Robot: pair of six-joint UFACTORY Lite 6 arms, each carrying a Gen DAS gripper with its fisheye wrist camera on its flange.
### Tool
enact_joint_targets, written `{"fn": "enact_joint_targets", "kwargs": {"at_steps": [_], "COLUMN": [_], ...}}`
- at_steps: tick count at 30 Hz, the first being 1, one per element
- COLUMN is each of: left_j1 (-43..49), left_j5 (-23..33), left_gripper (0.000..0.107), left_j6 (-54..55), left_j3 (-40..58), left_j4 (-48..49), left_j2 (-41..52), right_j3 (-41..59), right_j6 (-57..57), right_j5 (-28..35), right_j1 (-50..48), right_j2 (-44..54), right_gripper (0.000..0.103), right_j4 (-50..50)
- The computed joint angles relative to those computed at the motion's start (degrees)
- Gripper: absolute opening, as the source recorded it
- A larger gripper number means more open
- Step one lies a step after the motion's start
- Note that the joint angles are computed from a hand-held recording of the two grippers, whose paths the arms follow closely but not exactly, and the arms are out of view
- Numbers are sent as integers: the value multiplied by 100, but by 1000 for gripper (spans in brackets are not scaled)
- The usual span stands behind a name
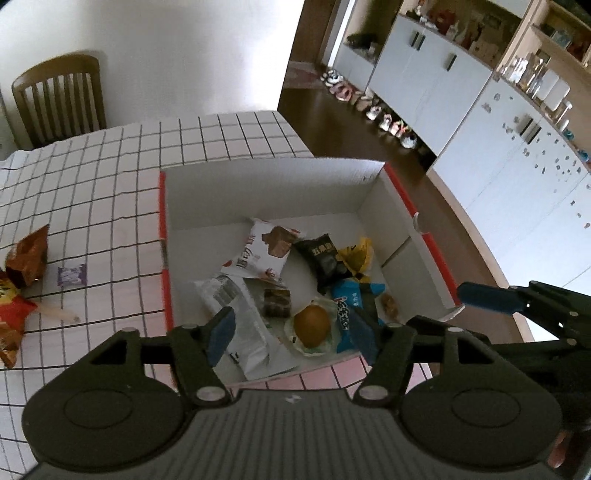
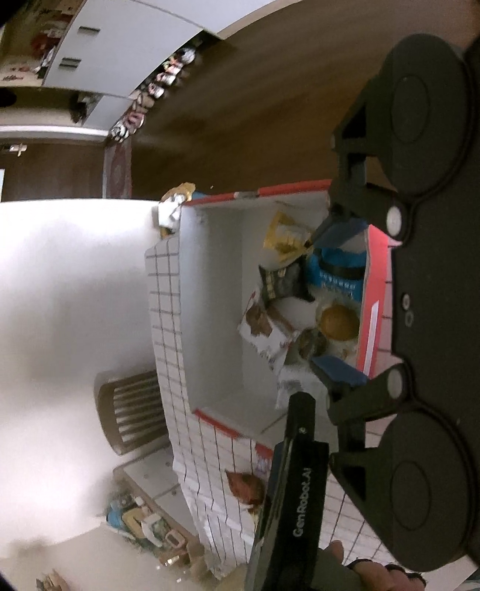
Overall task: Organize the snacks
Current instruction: 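Move both tools back toward the yellow chip bags on the table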
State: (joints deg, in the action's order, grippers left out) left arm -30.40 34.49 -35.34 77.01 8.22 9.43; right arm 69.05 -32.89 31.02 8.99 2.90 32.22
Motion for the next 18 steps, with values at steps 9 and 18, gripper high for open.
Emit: {"fn": "enact_joint_targets", "kwargs": {"at_steps": [9,18], "left_j1": [3,759], "left_j5": [77,166], "left_gripper": [77,78], "left_j6": [-467,547], "left_j3": [-972,-2071], "left_j4": [597,59], "left_j2": [-1287,-2684], "right_j3": [-130,-46], "right_j6": [-216,362], "right_j5": [120,-22], "right_j1": [319,1127], "right_j2": [-446,-676], "right_gripper": [85,98], "right_j4": [303,38]}}
